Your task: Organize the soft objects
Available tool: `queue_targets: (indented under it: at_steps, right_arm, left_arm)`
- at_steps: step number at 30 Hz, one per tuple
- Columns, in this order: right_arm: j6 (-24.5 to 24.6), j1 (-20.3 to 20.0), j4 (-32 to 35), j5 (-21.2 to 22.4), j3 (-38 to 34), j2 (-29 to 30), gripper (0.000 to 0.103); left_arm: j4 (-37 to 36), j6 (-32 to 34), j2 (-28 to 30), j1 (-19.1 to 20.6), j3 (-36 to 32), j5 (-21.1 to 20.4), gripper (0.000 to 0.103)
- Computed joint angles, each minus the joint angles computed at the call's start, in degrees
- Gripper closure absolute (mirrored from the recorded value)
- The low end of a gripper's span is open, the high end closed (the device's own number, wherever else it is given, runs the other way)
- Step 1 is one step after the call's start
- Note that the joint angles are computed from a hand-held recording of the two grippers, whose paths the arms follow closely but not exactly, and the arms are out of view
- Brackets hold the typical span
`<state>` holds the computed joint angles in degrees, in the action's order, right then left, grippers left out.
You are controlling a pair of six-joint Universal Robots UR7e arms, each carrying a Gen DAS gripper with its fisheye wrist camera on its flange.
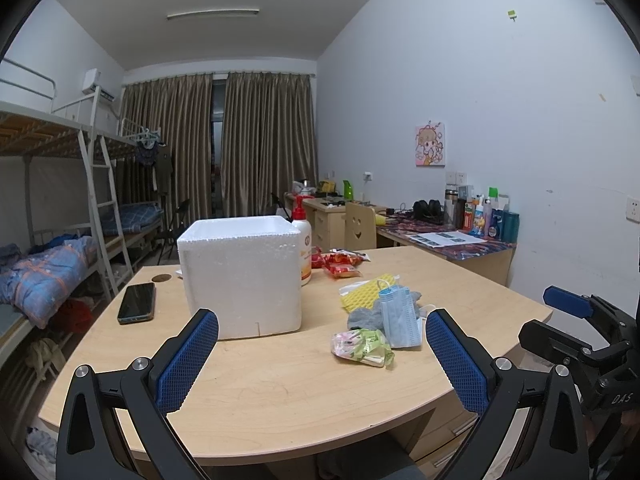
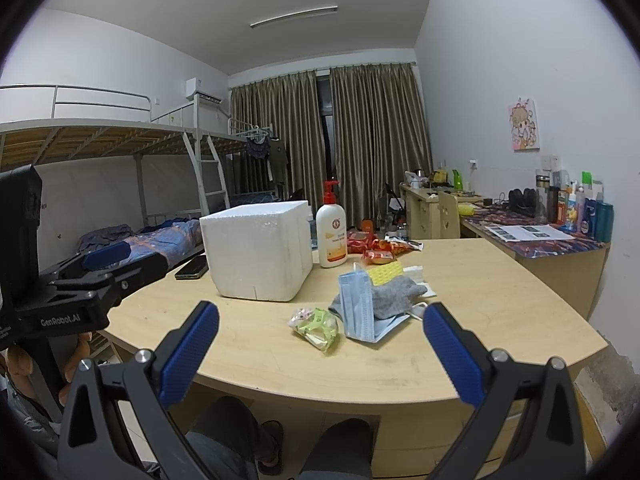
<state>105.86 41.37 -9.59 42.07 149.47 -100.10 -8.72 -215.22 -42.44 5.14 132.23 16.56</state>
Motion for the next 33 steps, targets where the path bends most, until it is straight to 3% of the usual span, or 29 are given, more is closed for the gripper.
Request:
queue_targets:
  at_steps: [15, 23, 27, 33]
  right_arm:
    - [-0.1, 0.3, -0.5, 0.2, 0.0, 0.5, 0.000]
    - [3.6, 3.2, -1.9, 3.5, -1.4, 1.3, 0.000]
    - [6.8, 5.7, -3.7, 5.9, -2.3, 1.6, 0.000]
    - [11.3, 10.8, -6.2, 11.1, -5.2, 3.9, 0.000]
  left_arm:
    - [0.5, -0.2, 0.0, -0.1, 0.2, 0.3, 0.000]
    - [-0.6, 1.5, -0.3, 0.7, -0.2, 0.5, 0.000]
    - [-3.0, 5.7, -1.9, 2.2, -0.2, 0.9, 0.000]
    - [-10.8, 19.1, -5.6, 8.0, -1.0, 3.4, 0.000]
